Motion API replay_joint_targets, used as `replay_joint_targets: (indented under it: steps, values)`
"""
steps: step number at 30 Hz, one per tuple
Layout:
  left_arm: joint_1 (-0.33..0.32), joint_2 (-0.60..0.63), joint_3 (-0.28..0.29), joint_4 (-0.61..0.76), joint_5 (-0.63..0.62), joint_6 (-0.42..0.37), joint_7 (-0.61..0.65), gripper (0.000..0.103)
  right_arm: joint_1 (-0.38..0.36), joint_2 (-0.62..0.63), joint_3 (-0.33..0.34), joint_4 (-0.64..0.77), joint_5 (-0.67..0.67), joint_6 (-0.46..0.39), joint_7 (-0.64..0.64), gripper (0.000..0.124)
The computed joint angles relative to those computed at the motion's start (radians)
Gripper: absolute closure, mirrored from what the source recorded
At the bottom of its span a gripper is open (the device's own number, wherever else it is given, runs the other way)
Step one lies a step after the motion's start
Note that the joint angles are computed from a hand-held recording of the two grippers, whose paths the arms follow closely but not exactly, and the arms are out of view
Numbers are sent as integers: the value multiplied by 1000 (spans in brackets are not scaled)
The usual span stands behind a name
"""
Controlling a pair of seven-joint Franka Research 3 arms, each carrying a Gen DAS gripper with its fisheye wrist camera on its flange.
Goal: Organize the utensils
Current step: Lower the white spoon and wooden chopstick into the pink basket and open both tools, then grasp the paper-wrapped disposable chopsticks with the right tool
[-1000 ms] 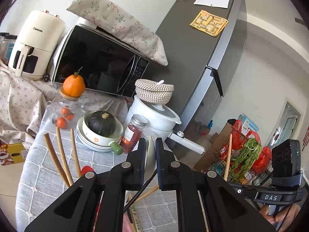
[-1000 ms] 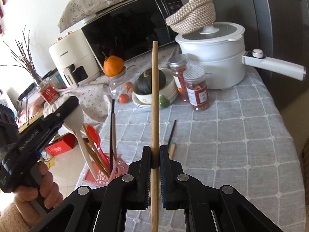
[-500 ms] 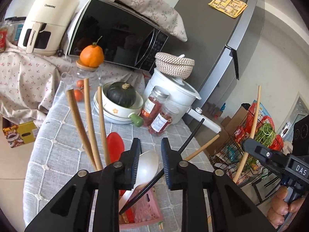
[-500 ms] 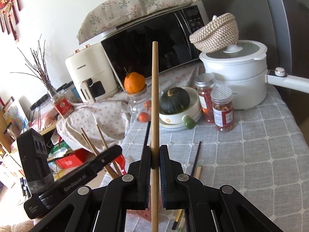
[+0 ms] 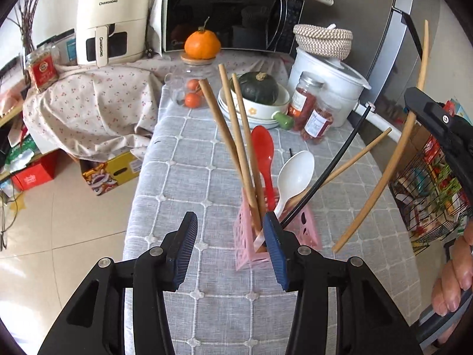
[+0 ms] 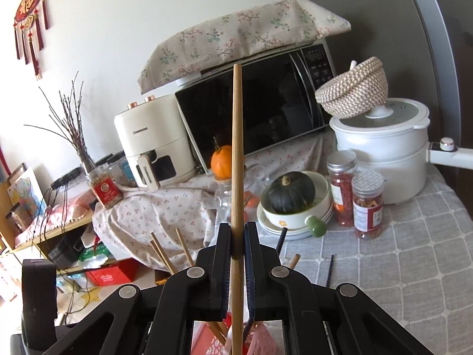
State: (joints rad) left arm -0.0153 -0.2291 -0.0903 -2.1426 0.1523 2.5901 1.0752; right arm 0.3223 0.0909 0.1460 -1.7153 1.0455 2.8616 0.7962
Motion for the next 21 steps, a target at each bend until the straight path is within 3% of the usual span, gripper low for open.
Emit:
replay_joint_targets:
  steps: [10,14,18,21]
  values:
    - [5,3,0,15,0,-46,11,54,18,69,49,15,-11,172,-11,117]
    - [3,4,2,15,-7,-44,14,49,2,64,57,0,-7,152,1,114]
    - [4,-1,-4,9,8,-32,4,38,-10,34,48,-11,13,111,-6,94]
    - [5,-4,-15,9,36,-33,-12,33,-15,1,29,-26,33,62,-22,86]
